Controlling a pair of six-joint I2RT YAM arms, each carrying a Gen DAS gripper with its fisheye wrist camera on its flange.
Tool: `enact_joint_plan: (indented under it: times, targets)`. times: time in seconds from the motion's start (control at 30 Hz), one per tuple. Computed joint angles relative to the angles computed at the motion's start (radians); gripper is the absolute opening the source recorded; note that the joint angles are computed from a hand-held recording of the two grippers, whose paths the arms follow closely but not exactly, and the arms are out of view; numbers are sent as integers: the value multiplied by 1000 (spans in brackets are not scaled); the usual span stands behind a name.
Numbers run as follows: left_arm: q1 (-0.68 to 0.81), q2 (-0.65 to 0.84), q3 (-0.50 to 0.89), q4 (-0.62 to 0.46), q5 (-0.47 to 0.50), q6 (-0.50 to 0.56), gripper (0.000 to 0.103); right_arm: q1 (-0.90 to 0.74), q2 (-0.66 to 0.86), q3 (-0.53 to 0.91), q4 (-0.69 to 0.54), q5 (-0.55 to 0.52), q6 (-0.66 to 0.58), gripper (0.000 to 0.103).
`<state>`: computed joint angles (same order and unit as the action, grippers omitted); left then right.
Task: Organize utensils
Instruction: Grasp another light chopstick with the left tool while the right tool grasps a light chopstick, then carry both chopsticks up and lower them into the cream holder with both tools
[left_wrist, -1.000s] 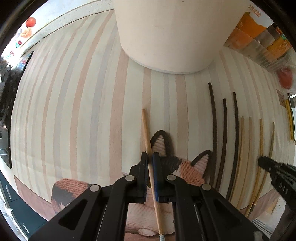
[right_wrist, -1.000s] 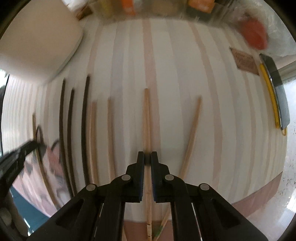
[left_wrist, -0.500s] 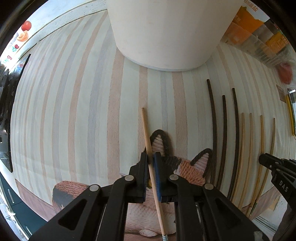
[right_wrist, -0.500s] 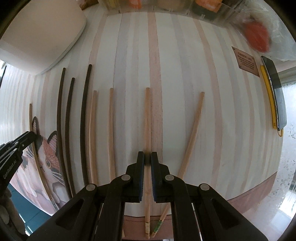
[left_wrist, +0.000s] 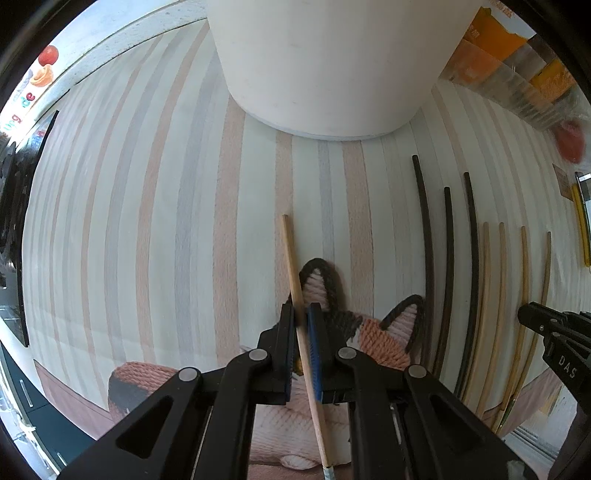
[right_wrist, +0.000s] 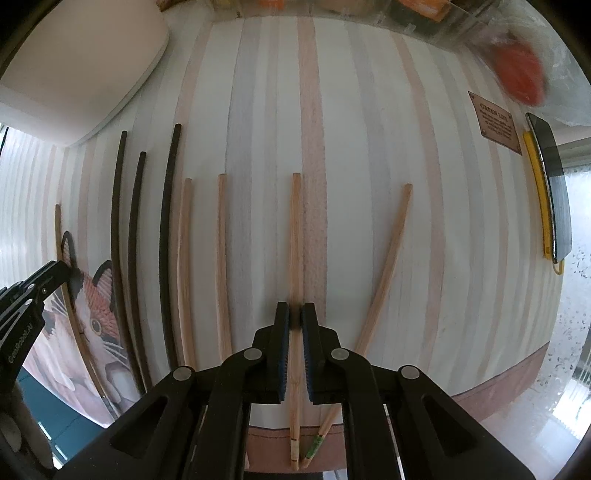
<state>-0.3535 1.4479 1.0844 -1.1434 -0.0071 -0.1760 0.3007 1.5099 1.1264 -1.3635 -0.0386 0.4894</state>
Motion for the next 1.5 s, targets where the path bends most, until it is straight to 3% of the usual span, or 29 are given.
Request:
enact_joint_plan:
  times: [0.43,0.97,1.23,1.5]
  targets:
    - [-27,-65,30,-21,-62,-35,4,-1,-86,-19,33,38,32,7]
    - [11,-174,329,-172,-38,-43,4,-15,-228,220,-49,55,14,7]
    - [56,-155,635,-257,-29,-47,4,-14,-177,526,-94,65,6,7]
    - [88,82,1165,-328,-37,-61,4,-48,87,1076,-154,109,-34,7]
